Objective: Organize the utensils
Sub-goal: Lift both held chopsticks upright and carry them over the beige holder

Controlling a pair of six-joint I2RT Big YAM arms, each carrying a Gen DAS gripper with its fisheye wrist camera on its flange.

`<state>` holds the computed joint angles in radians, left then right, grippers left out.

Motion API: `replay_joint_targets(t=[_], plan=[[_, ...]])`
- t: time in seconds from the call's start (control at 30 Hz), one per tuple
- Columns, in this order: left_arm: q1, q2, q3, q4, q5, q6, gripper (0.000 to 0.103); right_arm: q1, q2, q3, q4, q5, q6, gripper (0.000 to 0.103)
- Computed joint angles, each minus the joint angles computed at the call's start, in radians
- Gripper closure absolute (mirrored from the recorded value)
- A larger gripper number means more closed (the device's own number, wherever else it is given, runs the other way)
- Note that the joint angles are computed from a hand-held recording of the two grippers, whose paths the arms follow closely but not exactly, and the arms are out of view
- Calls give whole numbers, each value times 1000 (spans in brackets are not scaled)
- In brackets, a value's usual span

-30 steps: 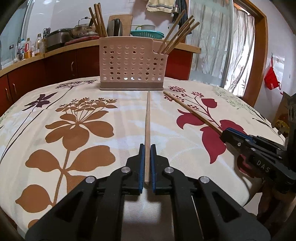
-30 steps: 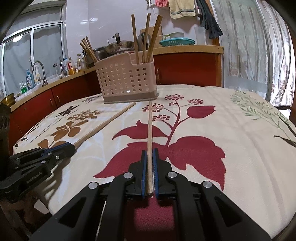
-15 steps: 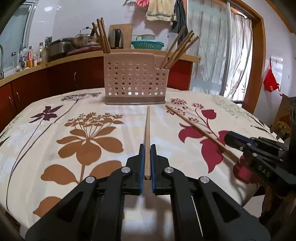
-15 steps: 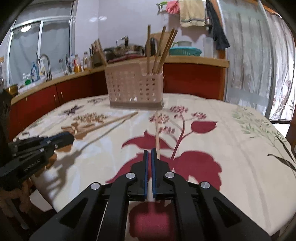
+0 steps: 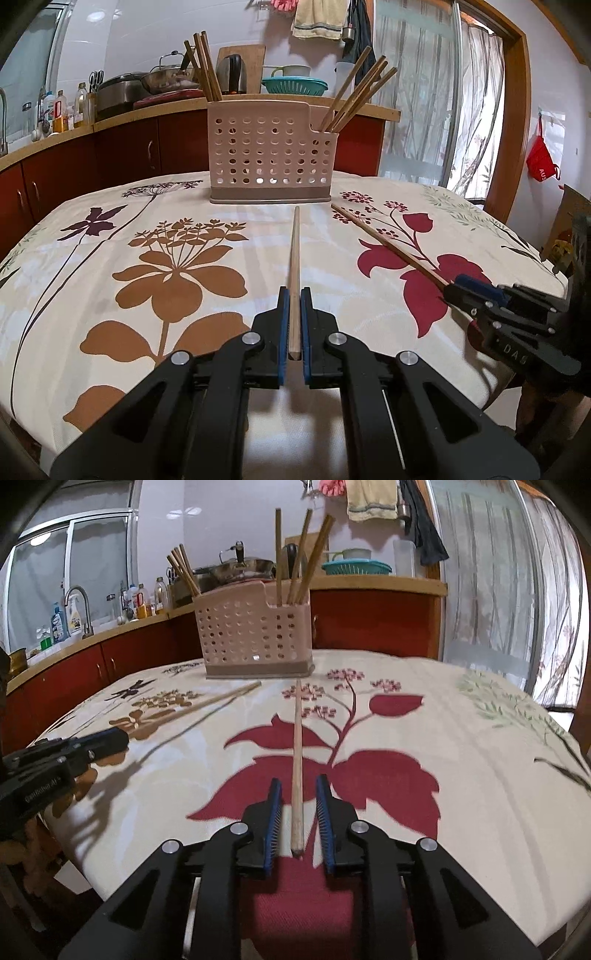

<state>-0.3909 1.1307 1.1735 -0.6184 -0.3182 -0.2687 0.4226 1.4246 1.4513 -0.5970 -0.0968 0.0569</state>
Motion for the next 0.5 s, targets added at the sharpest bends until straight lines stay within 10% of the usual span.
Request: replay_joint_targets(t=[0.5], plan=[[-1,-29,10,17,-26,22,96,-12,-34,2,41,-13,7,96]])
